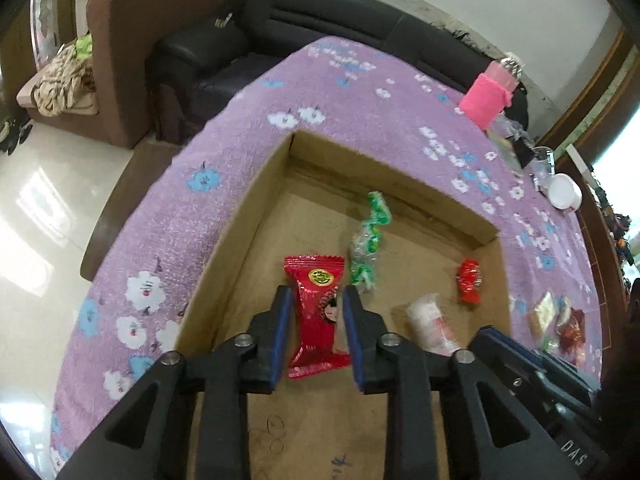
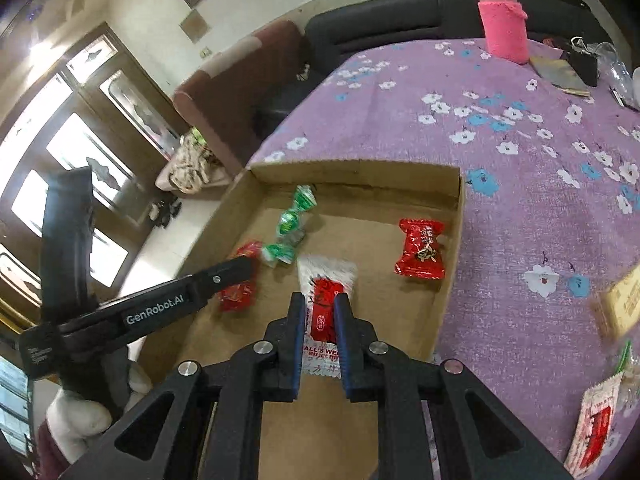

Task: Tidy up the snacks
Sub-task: 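Carry both packets into the cardboard box and open both grippers, then grasp the pink candy packet with the right gripper while the left grasps a red-white sachet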

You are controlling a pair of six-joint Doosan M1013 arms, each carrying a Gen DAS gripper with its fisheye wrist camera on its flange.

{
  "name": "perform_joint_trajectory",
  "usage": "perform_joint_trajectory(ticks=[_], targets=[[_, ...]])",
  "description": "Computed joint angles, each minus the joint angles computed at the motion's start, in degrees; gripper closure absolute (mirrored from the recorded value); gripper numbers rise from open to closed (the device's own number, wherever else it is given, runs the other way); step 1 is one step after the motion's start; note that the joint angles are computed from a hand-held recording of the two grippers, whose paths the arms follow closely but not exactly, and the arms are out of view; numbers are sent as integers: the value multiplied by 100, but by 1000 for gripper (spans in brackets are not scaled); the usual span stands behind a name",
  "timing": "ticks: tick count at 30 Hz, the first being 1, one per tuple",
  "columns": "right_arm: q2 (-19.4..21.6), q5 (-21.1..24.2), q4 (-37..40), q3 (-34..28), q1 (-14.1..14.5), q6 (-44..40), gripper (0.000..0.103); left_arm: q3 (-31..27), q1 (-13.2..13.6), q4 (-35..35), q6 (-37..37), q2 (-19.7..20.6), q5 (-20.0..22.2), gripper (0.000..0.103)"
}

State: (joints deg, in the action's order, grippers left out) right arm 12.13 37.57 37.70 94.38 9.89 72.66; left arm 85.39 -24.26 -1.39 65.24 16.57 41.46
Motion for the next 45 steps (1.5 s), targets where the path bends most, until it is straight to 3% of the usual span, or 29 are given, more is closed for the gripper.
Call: perform_joint_trajectory(ticks=[3,7,10,14,18,23,28,31,36,39,43,45], targets=[[-270,-231,-113,211,-39,-36,86,183,-120,604,-403,-224,-280,48],[-643,-362,-372,516,-174,103,86,384,-331,1379,-876,-510,-375,47],[-1052,-552,-512,897,-334,111,86,574,-647,2245,-1440,-780,-379,46],[-1585,-973,-1013,1467,-549,437,85,833,-1177,2838,-1852,-1148,-695,34],[-2093,-1160,-663,2075,-1025,654,84,1038,-1645,2469,-1799,-1373,-1200,18],[-2626,-1181,-194,2667,-1638,901,84,1096,-2008,1081,-955,-1266,-1567,16],[-2996,-1185,-864,2935,-2071,1466,84,889,-2342,1440,-1336,-1007,-938,16],[-3077,-1077,-373,3035,-2367,1056,84,1003,-2383,1359,-1428,-1021,-1083,16],[-3201,-994,-87,3125,-2586,717,84,1200,-2366,1068,-1552,-1049,-1299,16],[-3227,-932,-42,3115,-2638,611,84,1149,-2285,572,-1277,-980,-1087,16],[-3147,-783,103,3000,-2773,500,84,1139,-2035,-714,-326,-926,-967,16],[-3036,-539,377,2895,-2947,334,84,1129,-2013,-712,-265,-920,-904,16]])
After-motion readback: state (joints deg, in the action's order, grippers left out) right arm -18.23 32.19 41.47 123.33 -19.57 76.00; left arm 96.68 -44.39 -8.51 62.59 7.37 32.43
